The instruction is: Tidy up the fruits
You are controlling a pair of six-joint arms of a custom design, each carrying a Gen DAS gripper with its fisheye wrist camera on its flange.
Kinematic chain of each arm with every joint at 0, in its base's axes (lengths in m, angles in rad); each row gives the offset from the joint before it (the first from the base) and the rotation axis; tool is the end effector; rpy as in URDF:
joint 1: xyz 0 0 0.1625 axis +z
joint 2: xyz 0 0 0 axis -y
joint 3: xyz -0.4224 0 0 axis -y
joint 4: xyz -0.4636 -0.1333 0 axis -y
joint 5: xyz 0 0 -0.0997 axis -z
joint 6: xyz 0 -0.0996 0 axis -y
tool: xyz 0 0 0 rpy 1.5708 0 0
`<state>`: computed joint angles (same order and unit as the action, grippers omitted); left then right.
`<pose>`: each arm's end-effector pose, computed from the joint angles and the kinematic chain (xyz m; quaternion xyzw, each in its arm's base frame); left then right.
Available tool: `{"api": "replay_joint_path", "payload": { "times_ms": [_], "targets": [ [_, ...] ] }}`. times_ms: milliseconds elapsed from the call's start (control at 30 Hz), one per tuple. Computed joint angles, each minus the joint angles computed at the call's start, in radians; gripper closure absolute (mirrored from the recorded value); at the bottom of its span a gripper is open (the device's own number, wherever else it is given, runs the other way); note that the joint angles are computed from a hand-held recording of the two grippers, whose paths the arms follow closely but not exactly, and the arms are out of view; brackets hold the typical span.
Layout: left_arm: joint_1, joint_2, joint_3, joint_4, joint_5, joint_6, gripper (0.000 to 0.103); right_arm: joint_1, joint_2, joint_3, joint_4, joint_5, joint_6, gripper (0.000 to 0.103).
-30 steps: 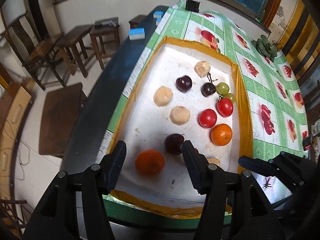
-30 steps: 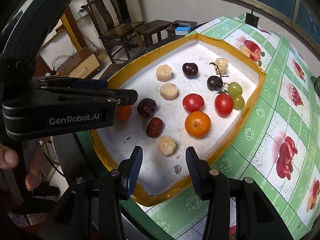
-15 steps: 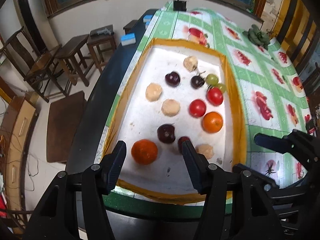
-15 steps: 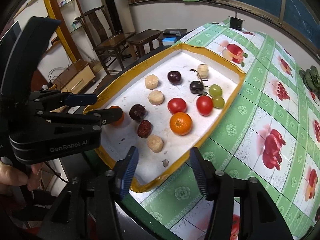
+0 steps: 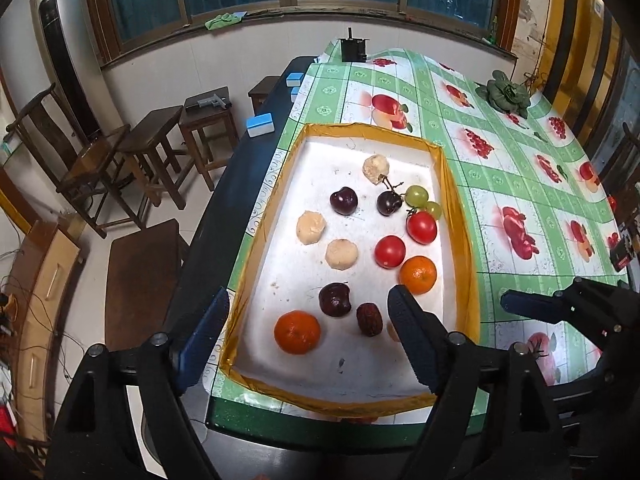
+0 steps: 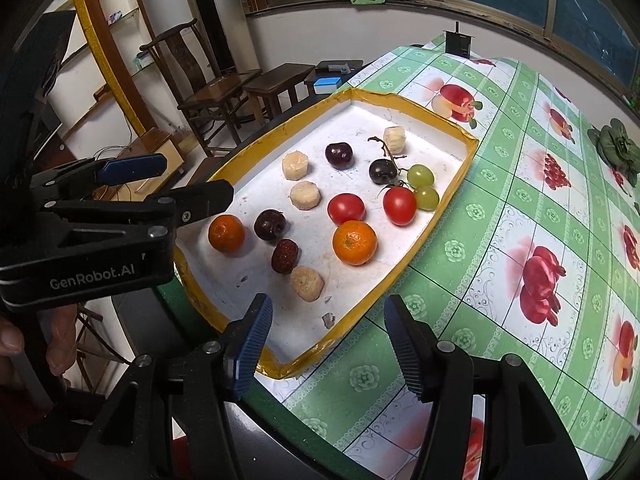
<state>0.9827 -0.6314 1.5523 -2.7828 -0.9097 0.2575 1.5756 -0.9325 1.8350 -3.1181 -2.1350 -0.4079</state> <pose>-0.2485 -0.7232 -0.0040 0.3411 0.8728 -0.1882 0.2942 0.0833 -0.6688 0.1305 0.1003 -0.9097 0.2453 0.3196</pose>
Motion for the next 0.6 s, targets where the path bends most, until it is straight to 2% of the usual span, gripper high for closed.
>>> {"api": "replay_joint_path", "payload": {
  "times_ms": [200, 600],
  "targets": [
    [0.002, 0.0, 0.001, -0.002, 0.02, 0.024, 0.021, 0.004, 0.007, -0.008, -0.008, 0.002, 0.027, 0.043],
    [0.032, -0.004, -0.026, 0.015, -0.014, 0.003, 0.021, 0.014, 0.032, -0.031, -0.035, -0.025, 0.1, 0.041]
  ]
}}
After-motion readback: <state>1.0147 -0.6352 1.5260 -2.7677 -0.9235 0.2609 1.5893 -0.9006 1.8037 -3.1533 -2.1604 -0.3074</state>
